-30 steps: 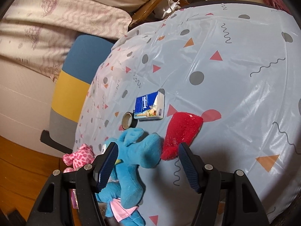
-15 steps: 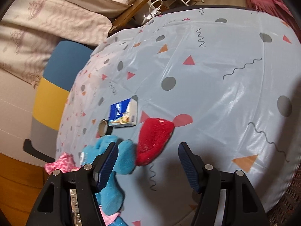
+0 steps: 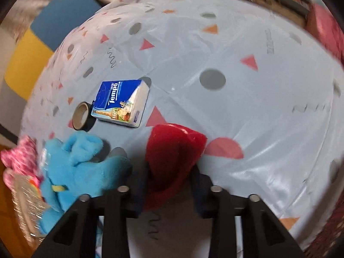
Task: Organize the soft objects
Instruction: 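Carry the white block toward the tray with the left tool while the right tool grasps the red cloth, then drop the white block into the gold tray with the left tool while the right tool holds the red cloth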
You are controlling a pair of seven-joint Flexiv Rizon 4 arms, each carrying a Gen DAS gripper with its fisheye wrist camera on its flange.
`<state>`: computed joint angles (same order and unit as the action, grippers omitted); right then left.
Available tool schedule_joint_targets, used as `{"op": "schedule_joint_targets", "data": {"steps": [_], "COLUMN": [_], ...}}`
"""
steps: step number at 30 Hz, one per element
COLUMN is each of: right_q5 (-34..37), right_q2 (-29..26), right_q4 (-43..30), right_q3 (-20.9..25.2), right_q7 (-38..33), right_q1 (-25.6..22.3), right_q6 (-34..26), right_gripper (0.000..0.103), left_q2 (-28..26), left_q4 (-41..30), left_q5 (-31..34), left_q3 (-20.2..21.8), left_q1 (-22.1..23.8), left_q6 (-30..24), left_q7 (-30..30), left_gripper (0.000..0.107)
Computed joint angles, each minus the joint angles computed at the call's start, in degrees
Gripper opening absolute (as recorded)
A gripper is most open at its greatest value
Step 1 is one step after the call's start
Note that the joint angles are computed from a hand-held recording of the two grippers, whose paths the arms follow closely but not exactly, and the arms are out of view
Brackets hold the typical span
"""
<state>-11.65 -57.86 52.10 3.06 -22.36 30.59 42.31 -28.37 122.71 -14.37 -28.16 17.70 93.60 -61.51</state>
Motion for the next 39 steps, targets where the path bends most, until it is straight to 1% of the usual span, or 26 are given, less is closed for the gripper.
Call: {"op": "schedule_joint_targets", "data": {"steps": [2,3,6,8,10,12,13,14,15,16,18,20,21,22,24,25,26,30,32,33,34,36,37,38,39], "right_q5": [-0.5,-0.6,-0.8,-1.4,-2.7,-3.7,-3.8,-3.7,-3.6,-3.6,-4.0,-4.5,-5.0,-5.4,-6.0,-6.3,-6.5,-6.7,-6.8,-6.9,-7.3,-8.0,-8.2,-8.4,-8.6], "right_q2": [-0.5,-0.6,0.1,0.2,-0.2,-0.6,-0.5,-0.4,-0.2,-0.3,-0.1,-0.3,-0.5,-1.4,-2.5,-2.8,-2.9,-3.2,-3.4,-3.6,-3.8,-4.3,-4.9,-5.3,-5.5], "right_q4": [-1.0,-1.1,0.7,0.9,-0.4,-1.7,-1.6,-1.4,-1.1,-1.2,-0.9,-1.1,-1.6,-3.3,-5.2,-5.7,-6.0,-6.5,-7.0,-7.4,-7.7,-8.6,-9.6,-10.4,-10.7], "right_q3": [0.3,0.2,-0.3,-0.5,-0.8,-1.2,-1.4,-1.4,-1.5,-1.5,-1.9,-1.9,-2.1,-2.2,-2.4,-2.6,-2.7,-3.0,-3.1,-3.2,-3.3,-3.7,-3.8,-3.9,-4.1], "right_q7": [-2.0,-2.3,-1.9,-2.5,-3.8,-4.8,-4.8,-4.6,-4.3,-4.0,-3.6,-4.3,-4.8,-5.3,-6.3,-6.7,-7.0,-7.5,-7.8,-8.1,-8.6,-9.7,-10.1,-10.5,-10.8], "right_q1": [0.1,0.2,0.5,0.8,1.3,1.9,2.0,2.0,2.0,2.0,2.1,2.1,2.3,2.6,3.0,3.2,3.3,3.5,3.6,3.7,3.9,4.3,4.4,4.6,4.7], "right_q6": [-1.7,-1.9,-0.3,-0.8,-3.1,-5.1,-5.3,-5.1,-4.7,-4.6,-4.6,-5.1,-5.9,-7.2,-8.7,-9.2,-9.5,-10.1,-10.6,-10.9,-11.4,-12.4,-13.0,-13.6,-13.9], "right_gripper": [0.033,0.033,0.033,0.033,0.033,0.033,0.032,0.031,0.027,0.026,0.025,0.025,0.025,0.025,0.025,0.025,0.025,0.025,0.025,0.025,0.025,0.025,0.025,0.025,0.025], "left_q2": [-0.1,-0.1,-0.1,-0.1,-0.1,-0.4,-0.3,-0.5,-0.6,-0.5,-0.3,0.2,0.4,0.6,1.0,1.3,1.8,3.8,4.6,5.6,6.0,8.0,9.8,11.6,13.0], "left_q4": [0.3,0.4,0.7,0.9,0.8,0.7,1.0,1.4,1.9,2.1,3.2,5.3,5.6,6.4,7.0,7.1,7.7,8.8,9.1,9.3,8.8,9.1,9.2,9.0,8.5], "left_q5": [-0.1,0.1,0.7,1.0,1.5,1.9,2.0,2.0,1.9,1.8,1.4,2.4,3.1,3.8,5.2,5.7,6.3,8.1,8.5,8.5,8.7,8.9,8.5,8.0,7.4], "left_q3": [-1.3,-0.9,-0.7,-1.4,-1.0,-0.2,-1.1,-3.2,-5.9,-7.3,-11.6,-17.4,-19.0,-22.0,-25.8,-27.1,-29.4,-34.0,-36.7,-37.0,-36.4,-36.9,-35.4,-32.8,-28.6], "left_q1": [1.3,1.0,0.8,1.7,1.5,1.0,2.0,4.2,6.9,8.2,12.4,18.1,19.5,22.5,26.1,27.5,30.0,36.4,40.5,42.0,42.2,45.5,45.8,45.3,43.2], "left_q6": [0.0,0.4,1.3,1.4,1.7,2.4,2.6,2.4,2.3,1.8,1.3,2.8,2.9,3.6,3.8,3.6,3.7,3.9,3.8,4.0,4.1,4.6,4.6,4.5,4.1], "left_q7": [0.2,0.2,-0.3,-0.5,-1.0,-1.8,-2.2,-2.5,-2.9,-3.5,-4.5,-5.4,-6.0,-6.9,-8.5,-9.4,-10.5,-14.8,-17.5,-19.1,-20.2,-23.2,-25.0,-26.9,-28.0], "left_gripper": [0.067,0.067,0.068,0.067,0.065,0.057,0.056,0.054,0.053,0.053,0.052,0.052,0.052,0.052,0.052,0.052,0.052,0.053,0.053,0.053,0.053,0.054,0.054,0.055,0.055]}}
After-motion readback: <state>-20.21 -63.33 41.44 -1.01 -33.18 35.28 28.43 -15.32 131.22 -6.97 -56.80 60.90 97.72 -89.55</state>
